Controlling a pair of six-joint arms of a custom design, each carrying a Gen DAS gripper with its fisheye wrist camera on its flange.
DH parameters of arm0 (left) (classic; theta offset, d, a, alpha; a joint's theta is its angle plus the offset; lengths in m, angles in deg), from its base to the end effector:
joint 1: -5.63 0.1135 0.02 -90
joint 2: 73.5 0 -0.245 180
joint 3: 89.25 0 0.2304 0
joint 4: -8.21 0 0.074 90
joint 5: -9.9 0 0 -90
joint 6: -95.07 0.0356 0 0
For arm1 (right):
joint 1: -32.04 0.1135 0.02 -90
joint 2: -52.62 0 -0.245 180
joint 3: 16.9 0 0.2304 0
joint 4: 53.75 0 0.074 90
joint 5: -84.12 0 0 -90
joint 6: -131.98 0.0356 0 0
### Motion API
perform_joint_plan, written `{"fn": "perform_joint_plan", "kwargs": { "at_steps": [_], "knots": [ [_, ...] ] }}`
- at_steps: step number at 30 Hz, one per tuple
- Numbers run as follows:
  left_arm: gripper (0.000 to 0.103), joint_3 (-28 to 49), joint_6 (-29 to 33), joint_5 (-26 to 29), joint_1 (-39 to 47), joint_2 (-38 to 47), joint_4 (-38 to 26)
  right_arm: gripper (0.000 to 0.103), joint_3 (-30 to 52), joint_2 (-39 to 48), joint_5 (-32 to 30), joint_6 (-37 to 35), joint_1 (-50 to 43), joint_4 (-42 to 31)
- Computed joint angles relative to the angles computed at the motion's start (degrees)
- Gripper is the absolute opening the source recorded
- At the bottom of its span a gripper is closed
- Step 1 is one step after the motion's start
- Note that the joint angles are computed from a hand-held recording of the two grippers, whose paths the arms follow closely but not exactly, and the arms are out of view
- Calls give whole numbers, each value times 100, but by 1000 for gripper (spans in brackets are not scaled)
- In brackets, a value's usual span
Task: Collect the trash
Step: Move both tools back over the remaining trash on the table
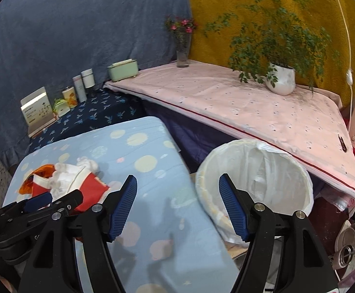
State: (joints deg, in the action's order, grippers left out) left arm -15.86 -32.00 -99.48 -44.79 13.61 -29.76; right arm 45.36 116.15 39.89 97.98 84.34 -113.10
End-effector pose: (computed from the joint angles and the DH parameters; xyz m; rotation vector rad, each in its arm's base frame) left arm 0.1991 -0.2223 0.2191 0.1387 2.4197 -0.2826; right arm 0.1361 0.1344 0.2416 0.3160 2.2027 -0.0768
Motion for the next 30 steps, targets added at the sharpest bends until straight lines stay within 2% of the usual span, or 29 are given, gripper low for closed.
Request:
{"fn": "perform_joint_plan", "kwargs": {
  "at_steps": [19, 30],
  "knots": [
    [69, -1572, 139, 189, 1142, -1365, -52, 68, 975, 1971, -290, 287, 995, 444],
    [69, -2224, 582, 307, 1846, -1769, 64, 68, 1011, 2884, -951, 97, 896, 1388]
  ]
}}
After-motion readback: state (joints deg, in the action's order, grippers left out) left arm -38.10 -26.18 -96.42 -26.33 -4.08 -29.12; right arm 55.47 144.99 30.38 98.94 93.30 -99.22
